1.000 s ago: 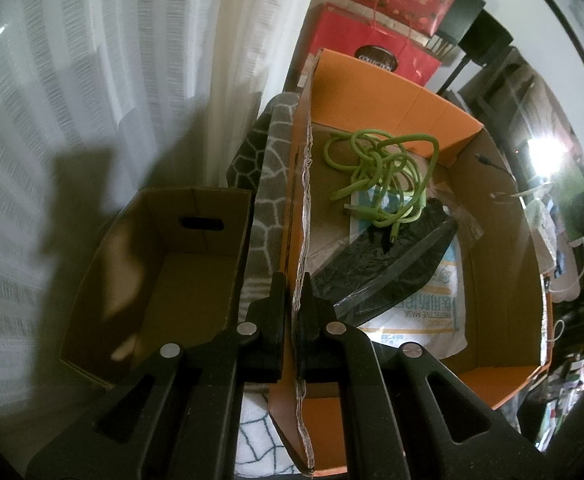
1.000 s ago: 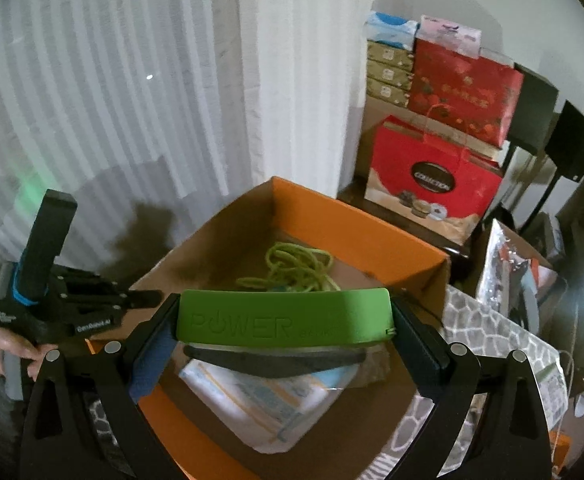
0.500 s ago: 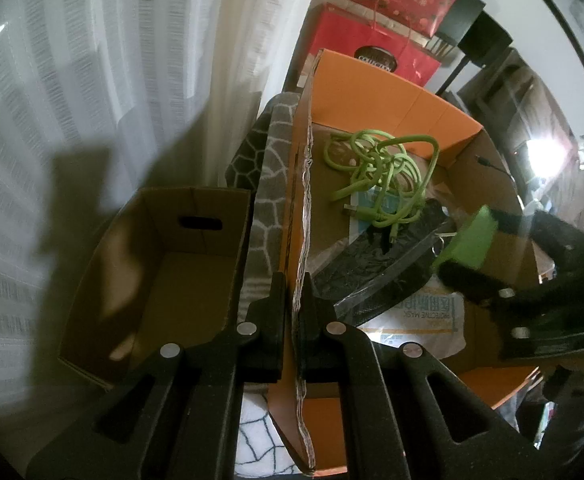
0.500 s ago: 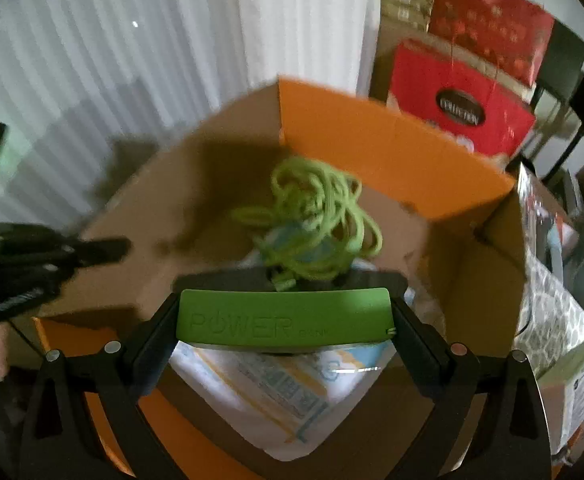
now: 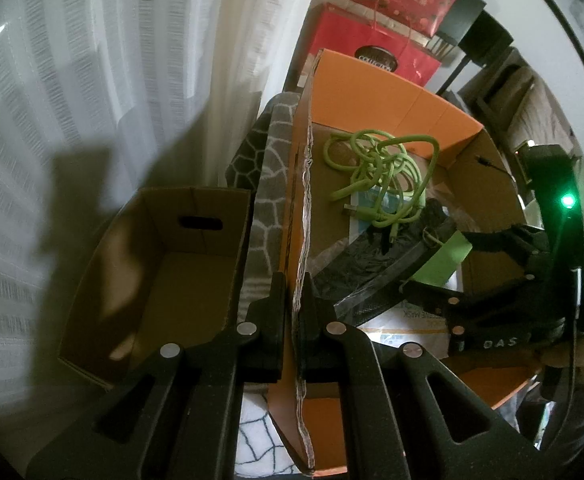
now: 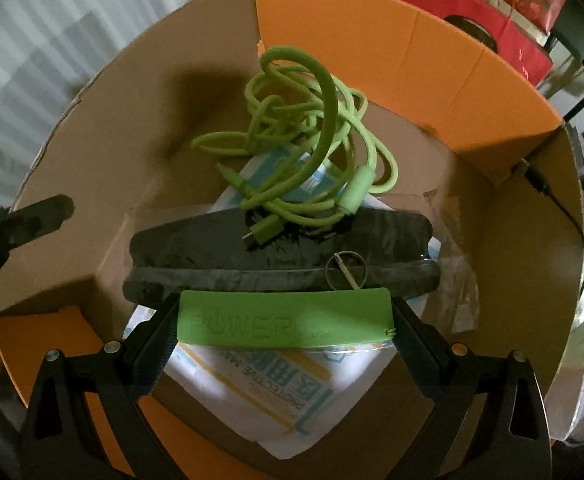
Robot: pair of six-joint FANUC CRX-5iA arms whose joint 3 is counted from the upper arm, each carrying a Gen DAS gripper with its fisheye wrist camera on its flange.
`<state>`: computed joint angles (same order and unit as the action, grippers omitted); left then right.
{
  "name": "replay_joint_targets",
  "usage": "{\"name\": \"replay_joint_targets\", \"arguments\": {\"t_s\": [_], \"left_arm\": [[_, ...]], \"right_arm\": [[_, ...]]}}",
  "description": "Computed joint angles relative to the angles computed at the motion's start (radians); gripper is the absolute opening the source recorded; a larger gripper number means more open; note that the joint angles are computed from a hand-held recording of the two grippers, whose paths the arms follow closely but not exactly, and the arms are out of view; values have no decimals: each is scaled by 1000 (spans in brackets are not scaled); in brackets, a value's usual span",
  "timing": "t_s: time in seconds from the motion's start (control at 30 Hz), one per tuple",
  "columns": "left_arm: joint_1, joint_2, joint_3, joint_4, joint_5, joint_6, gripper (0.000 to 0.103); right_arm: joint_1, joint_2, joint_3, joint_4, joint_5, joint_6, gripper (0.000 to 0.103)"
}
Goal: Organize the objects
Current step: 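Lower the power bank into the box and open the right tool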
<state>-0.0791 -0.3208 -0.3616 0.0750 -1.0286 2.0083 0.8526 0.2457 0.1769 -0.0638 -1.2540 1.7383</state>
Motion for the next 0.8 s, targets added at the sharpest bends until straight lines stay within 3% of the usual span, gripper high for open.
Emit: {"name": "replay_joint_targets", "arguments": {"t_s": [0.2,0.37,0.8], "left_arm": [[0,0,1,-1,-1,2,5],[1,-1,-1,1,0,-1,5],[1,0,-2,1,3,0,5]], "right_arm": [[-19,-49,-21,-38,28,36,103],[-1,-96,-67,3,81,39,103],[-129,-176,-14,-100,102,62,102]]}}
